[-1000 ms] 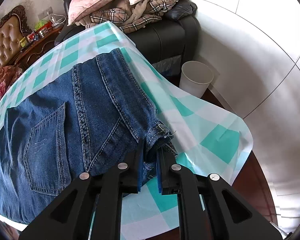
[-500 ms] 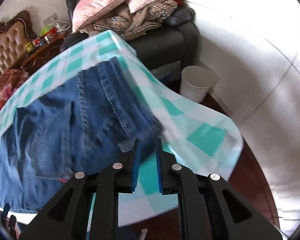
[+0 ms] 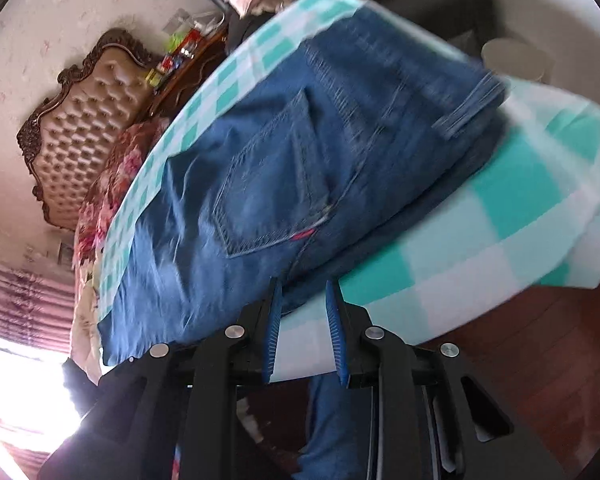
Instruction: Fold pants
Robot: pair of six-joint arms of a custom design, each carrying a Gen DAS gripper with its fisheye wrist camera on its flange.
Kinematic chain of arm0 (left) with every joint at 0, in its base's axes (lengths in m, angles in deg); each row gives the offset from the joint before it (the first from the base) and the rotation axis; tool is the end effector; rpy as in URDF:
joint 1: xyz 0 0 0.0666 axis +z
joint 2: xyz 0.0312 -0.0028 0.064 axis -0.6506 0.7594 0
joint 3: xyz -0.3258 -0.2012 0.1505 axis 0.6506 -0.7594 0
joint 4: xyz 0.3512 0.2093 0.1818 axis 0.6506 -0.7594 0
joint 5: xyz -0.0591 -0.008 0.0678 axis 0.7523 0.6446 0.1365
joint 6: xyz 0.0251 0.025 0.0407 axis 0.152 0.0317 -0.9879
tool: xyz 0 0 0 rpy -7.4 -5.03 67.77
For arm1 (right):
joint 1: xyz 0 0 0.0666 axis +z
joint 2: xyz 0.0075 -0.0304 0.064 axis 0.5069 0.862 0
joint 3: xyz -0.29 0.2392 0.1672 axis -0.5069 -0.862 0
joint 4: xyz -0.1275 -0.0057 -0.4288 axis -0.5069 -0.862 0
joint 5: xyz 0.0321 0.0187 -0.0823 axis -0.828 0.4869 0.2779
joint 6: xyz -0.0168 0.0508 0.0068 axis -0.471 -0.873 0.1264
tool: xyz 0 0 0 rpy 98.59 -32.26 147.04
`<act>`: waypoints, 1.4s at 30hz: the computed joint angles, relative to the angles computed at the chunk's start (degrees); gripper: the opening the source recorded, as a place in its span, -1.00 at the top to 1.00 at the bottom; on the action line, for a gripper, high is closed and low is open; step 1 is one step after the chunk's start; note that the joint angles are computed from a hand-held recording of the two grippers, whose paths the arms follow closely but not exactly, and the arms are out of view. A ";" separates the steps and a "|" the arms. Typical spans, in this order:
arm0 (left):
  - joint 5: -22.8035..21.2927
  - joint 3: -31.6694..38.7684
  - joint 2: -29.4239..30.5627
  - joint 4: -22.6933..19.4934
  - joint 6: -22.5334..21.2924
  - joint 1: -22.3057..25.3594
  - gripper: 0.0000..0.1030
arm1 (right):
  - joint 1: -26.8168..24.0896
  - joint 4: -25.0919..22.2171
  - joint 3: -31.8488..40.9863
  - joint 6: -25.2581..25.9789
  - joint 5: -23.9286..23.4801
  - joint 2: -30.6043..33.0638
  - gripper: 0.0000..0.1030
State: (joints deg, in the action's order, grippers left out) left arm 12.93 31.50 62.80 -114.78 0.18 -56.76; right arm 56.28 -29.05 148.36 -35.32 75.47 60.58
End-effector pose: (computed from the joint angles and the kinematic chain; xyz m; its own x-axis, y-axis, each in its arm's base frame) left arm 0.4729 -0.1432 0.4003 -0.4700 0.6032 -0.6445 0.6559 0.7272 0.2023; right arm 0.4333 0.2141 0.3319 -0.8084 0.4731 -0.3504 0.2048 0.7840 0.5860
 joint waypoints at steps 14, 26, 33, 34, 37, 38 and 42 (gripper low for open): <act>2.27 -0.02 -1.87 0.34 0.42 1.03 0.99 | 0.67 0.59 3.45 -1.99 2.53 3.72 0.93; 2.34 -2.92 -1.76 1.44 1.81 0.81 0.83 | 2.95 -5.05 4.52 2.62 9.25 5.22 0.94; 4.79 -7.35 -7.84 3.21 17.84 5.77 0.29 | 4.85 -8.55 7.06 5.33 14.70 7.13 0.94; 4.14 -7.62 -8.37 3.69 20.54 6.78 0.21 | 5.01 -8.99 7.29 5.66 15.27 7.32 0.94; 0.93 -8.61 -9.57 6.72 26.94 10.77 -0.22 | 5.95 -11.89 8.77 7.02 18.15 8.26 0.94; 0.25 -8.39 -9.38 6.73 27.08 11.47 -0.24 | 6.19 -12.85 9.28 7.09 18.59 8.51 0.94; -3.34 -4.89 -6.42 3.91 28.97 14.23 -0.31 | 5.79 -13.85 7.39 4.82 17.46 5.96 0.94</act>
